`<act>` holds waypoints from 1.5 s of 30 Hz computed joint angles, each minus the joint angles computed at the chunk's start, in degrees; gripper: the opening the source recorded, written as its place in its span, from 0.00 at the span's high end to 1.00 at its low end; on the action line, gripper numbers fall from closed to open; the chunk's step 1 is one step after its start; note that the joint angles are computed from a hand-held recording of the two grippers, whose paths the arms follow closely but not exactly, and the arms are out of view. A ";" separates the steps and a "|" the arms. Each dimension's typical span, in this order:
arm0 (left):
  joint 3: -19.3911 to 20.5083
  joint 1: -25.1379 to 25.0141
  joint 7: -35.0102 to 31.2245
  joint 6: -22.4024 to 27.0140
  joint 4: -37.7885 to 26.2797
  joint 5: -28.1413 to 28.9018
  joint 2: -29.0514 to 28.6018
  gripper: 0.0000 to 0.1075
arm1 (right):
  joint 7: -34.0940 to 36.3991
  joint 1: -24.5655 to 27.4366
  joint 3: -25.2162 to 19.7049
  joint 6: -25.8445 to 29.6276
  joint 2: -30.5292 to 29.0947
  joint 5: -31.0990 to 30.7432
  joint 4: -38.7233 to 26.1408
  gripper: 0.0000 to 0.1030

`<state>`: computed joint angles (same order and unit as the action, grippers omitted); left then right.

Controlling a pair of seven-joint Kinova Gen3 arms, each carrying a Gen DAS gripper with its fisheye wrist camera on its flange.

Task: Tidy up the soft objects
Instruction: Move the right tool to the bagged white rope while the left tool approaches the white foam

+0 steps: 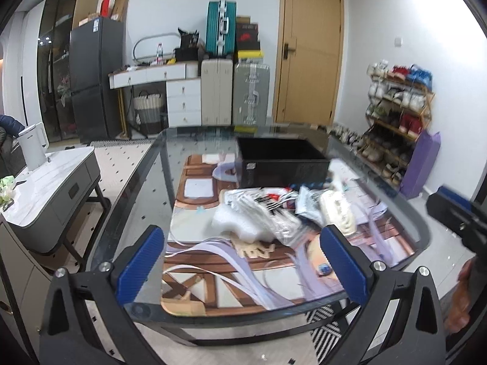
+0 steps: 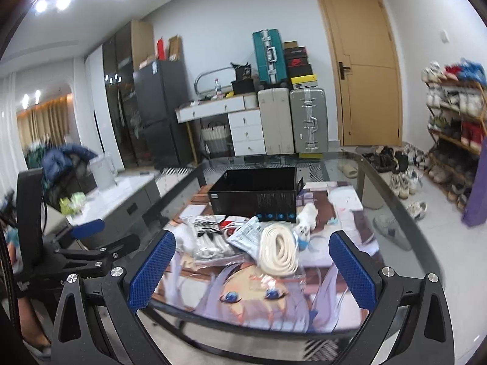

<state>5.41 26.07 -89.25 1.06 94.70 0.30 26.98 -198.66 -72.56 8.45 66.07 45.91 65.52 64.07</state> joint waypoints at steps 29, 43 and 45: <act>-0.75 -0.02 4.73 41.28 -42.18 -1.86 22.80 0.13 | 35.91 17.28 0.47 -2.78 7.92 -30.46 -17.58 0.00; -2.01 2.67 6.25 47.60 -53.76 -2.71 28.85 0.12 | 38.06 17.60 0.41 -1.94 9.06 -32.38 -19.14 0.00; -2.03 2.46 6.50 47.73 -53.09 -2.51 28.47 0.12 | 38.77 17.68 0.36 -1.33 9.35 -32.66 -19.65 0.00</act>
